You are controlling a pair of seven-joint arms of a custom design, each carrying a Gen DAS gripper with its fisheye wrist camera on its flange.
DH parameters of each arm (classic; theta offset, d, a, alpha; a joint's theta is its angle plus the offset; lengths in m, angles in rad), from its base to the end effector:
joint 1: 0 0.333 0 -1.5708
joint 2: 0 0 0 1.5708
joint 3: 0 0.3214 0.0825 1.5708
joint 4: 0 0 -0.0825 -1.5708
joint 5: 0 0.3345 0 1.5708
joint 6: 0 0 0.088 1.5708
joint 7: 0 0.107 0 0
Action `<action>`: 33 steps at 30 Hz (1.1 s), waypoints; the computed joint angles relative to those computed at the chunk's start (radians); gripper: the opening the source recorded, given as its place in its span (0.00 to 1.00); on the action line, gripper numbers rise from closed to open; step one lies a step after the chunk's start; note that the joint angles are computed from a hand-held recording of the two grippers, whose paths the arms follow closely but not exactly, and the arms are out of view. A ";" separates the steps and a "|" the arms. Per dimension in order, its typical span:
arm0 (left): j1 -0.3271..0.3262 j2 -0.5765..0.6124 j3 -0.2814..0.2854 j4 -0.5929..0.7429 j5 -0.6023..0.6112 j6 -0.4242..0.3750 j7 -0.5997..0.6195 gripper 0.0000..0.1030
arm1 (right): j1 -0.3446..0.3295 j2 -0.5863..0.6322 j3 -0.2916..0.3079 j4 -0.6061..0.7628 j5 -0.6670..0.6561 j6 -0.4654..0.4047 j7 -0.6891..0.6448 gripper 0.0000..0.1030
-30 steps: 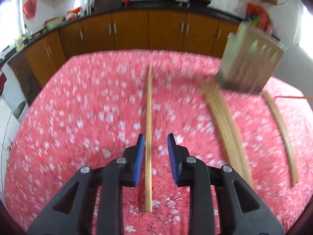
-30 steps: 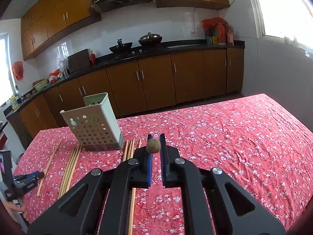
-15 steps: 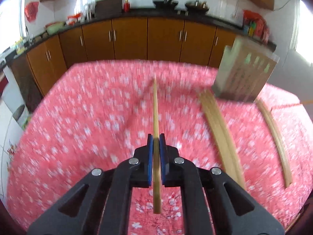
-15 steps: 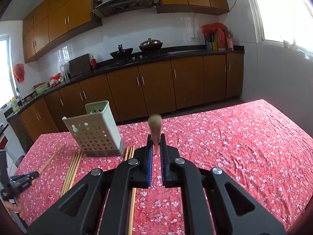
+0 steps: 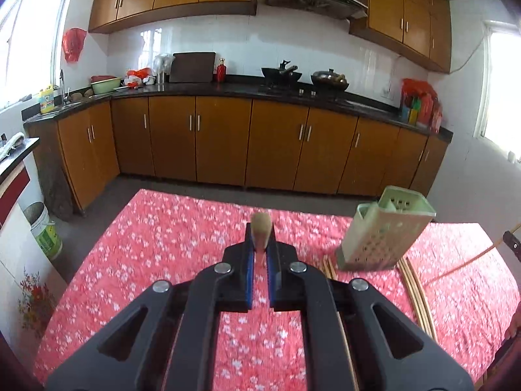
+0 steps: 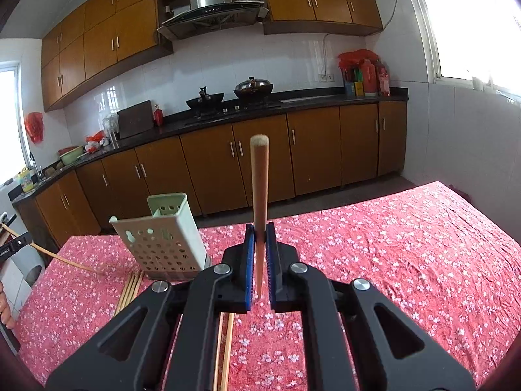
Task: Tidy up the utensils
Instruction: 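Lower the right tool's chopstick into the holder and open while the left does likewise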
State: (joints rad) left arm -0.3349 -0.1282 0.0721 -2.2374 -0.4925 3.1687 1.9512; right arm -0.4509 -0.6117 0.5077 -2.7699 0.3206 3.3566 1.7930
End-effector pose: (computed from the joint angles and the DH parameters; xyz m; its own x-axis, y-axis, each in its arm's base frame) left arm 0.4956 -0.0868 0.5762 -0.1947 -0.9757 0.1001 -0.5024 0.0115 -0.8646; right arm 0.3500 0.0178 0.5452 -0.2941 -0.9388 -0.1792 -0.3326 0.2763 -0.9017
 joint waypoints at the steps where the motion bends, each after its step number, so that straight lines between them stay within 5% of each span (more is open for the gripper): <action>1: -0.012 0.003 0.010 0.012 -0.016 -0.003 0.013 0.07 | -0.003 0.002 -0.002 0.011 -0.001 0.002 0.000 0.07; 11: -0.201 0.017 0.075 0.271 -0.489 0.013 0.433 0.07 | 0.063 0.085 -0.050 0.199 0.052 0.166 -0.060 0.07; 14: -0.212 0.030 0.059 0.348 -0.597 -0.040 0.523 0.07 | 0.080 0.137 -0.032 0.249 0.081 0.225 -0.090 0.07; 21: -0.138 0.086 -0.051 0.383 -0.517 -0.116 0.428 0.07 | 0.085 0.271 0.035 0.325 0.163 0.233 -0.207 0.07; 31: -0.030 0.181 -0.177 0.373 -0.340 -0.123 0.266 0.07 | 0.109 0.336 0.056 0.362 0.317 0.134 -0.351 0.08; 33: -0.009 0.186 -0.196 0.368 -0.316 -0.110 0.237 0.09 | 0.141 0.332 0.032 0.359 0.332 0.130 -0.371 0.14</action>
State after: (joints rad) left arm -0.3441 0.0579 -0.1241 -1.8699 -0.8083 3.0584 2.1878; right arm -0.3096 -0.2794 0.5394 -2.4105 0.6529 3.4866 1.4224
